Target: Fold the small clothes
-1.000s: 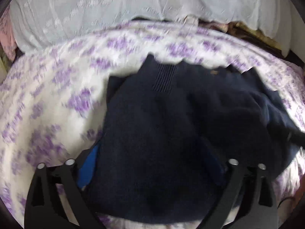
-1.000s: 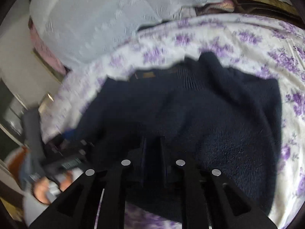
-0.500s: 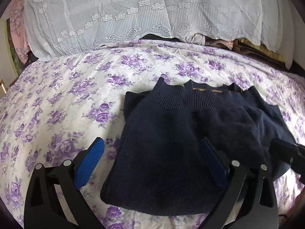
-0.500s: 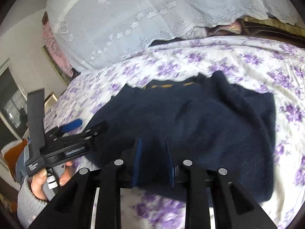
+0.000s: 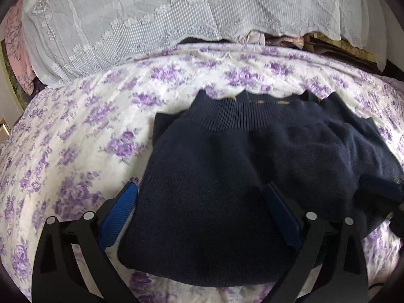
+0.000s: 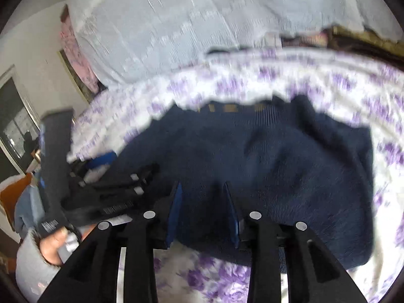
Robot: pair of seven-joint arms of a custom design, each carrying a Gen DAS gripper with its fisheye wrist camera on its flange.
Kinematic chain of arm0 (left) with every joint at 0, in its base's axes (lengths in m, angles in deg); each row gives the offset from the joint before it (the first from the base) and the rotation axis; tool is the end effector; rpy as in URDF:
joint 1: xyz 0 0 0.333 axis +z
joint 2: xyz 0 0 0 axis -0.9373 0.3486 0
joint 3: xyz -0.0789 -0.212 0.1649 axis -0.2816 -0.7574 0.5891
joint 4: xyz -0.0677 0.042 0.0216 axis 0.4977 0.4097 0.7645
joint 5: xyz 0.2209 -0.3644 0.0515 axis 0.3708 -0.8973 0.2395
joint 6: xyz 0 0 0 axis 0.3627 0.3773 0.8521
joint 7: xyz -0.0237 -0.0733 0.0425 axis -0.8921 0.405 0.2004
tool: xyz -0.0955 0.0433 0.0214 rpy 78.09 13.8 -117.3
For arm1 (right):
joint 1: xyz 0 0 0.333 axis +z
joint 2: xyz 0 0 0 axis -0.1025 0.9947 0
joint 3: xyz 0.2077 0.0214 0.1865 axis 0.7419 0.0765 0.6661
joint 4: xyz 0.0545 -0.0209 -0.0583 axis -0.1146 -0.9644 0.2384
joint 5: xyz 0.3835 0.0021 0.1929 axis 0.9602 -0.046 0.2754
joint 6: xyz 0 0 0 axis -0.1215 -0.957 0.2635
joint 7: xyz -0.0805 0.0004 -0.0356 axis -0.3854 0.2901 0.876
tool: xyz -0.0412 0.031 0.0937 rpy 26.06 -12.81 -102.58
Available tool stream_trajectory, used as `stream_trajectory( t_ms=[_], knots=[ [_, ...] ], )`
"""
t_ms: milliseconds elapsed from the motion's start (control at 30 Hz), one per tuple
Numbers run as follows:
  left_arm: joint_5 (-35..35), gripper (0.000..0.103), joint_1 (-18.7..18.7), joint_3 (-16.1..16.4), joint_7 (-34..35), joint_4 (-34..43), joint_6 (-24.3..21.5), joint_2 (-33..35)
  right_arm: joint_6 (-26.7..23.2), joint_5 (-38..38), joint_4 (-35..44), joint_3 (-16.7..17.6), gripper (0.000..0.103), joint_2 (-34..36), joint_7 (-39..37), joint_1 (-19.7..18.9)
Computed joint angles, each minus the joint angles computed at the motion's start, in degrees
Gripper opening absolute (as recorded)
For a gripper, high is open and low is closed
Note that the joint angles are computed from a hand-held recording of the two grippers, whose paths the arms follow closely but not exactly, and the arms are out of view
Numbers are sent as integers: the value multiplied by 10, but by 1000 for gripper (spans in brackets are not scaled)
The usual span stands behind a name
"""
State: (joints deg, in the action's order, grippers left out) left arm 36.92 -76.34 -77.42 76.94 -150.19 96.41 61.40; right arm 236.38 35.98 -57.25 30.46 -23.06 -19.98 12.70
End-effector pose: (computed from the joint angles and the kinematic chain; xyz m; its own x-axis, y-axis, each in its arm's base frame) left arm 0.6489 -0.1578 0.4624 0.2499 -0.9634 -0.0967 -0.6869 -0.1060 -0.7190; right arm 0.6725 0.3413 0.4761 0.5620 -0.7630 -0.3194 -0.6583 -0.1789 -0.7312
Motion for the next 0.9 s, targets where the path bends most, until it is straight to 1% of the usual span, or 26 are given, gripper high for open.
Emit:
stream_trajectory(
  t_ms=[67, 133, 167, 233, 267, 300, 333, 367, 400, 433, 533, 600, 633, 700, 733, 767, 800, 833, 867, 900],
  knots=[
    [27, 97, -3, 2, -23, -4, 5, -8, 16, 11, 9, 5, 39, 0, -6, -2],
    [46, 97, -4, 2, -37, -1, 0, -8, 16, 1, 34, -1, 39, 15, 11, 5],
    [46, 97, -4, 1, -36, 2, -5, -6, 9, -19, 54, -13, 39, 30, 34, 15],
    [21, 97, -1, -1, -15, 12, -13, 7, -16, -57, 86, -30, 40, 57, 74, 28],
    [1, 97, 1, -2, 2, 19, -18, 16, -29, -79, 96, -39, 41, 65, 93, 35],
    [-16, 98, 3, -2, 14, 23, -19, 22, -58, -112, 116, -51, 45, 82, 120, 43],
    [-31, 98, 5, -1, 23, 25, -16, 24, -61, -104, 118, -43, 45, 90, 117, 35],
    [-34, 99, 4, 1, 24, 24, -13, 24, -59, -84, 118, -26, 45, 92, 107, 19],
    [-36, 99, 4, 2, 25, 24, -12, 25, -72, -76, 128, -20, 45, 97, 107, 12],
    [-33, 99, 2, 3, 23, 24, -12, 24, -74, -73, 128, -18, 45, 96, 107, 9],
    [-24, 99, -2, 6, 15, 18, -11, 20, -42, -65, 83, -14, 45, 66, 103, 7],
    [-11, 98, -3, 7, 3, 13, -10, 13, -21, -28, 49, 8, 46, 41, 68, -11],
    [2, 98, -5, 8, -9, 9, -9, 8, -4, -14, 27, 12, 47, 24, 54, -15],
    [25, 98, -5, 9, -27, 5, -8, 1, 29, -12, -5, 4, 55, -2, 50, -8],
    [38, 98, -6, 9, -37, 6, -14, 0, 38, -22, -13, -5, 57, -8, 57, -2],
    [42, 98, -6, 8, -41, 10, -23, 2, 44, -50, -21, -26, 58, -12, 84, 12],
    [39, 98, -4, 7, -40, 12, -30, 4, 40, -78, -20, -44, 58, -9, 114, 24],
    [17, 98, 0, 6, -26, 18, -39, 12, 21, -102, -10, -60, 58, 2, 149, 31],
    [-16, 99, 7, 4, -4, 22, -35, 18, 5, -103, 1, -56, 58, 12, 154, 23],
    [-59, 99, 17, 2, 22, 20, -19, 22, 2, -91, 10, -44, 57, 21, 144, 11]
  ],
)
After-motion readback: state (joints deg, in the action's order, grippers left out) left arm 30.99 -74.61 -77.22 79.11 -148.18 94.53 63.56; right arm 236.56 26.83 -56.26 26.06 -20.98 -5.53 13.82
